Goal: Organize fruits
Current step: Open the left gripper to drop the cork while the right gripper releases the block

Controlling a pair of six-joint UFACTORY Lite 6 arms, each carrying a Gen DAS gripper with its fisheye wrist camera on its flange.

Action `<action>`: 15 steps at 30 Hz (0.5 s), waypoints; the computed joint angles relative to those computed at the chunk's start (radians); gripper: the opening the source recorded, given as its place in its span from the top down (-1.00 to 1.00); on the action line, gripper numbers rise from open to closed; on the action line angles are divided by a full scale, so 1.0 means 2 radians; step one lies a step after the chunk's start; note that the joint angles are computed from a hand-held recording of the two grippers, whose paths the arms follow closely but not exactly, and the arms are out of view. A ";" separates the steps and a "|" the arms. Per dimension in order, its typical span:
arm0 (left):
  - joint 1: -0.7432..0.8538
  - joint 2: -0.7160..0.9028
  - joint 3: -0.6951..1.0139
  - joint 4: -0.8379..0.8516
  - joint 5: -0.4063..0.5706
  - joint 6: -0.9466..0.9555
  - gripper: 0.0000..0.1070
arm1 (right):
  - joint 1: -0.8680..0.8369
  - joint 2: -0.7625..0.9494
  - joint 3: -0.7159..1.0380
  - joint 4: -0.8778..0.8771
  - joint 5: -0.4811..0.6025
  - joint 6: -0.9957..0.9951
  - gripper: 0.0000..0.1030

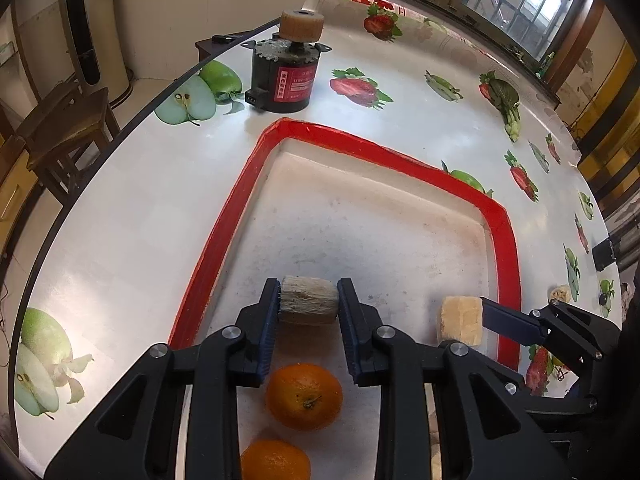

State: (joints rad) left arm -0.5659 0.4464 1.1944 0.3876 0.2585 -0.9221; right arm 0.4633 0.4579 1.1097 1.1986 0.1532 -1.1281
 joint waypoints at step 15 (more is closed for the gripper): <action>-0.022 -0.032 -0.010 0.069 0.032 -0.081 0.00 | 0.006 -0.027 -0.026 -0.028 -0.020 0.021 -0.09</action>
State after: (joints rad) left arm -0.6097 0.3833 1.1741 0.5247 0.3229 -1.0841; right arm 0.4759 0.4033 1.0584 1.1416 0.1140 -1.0866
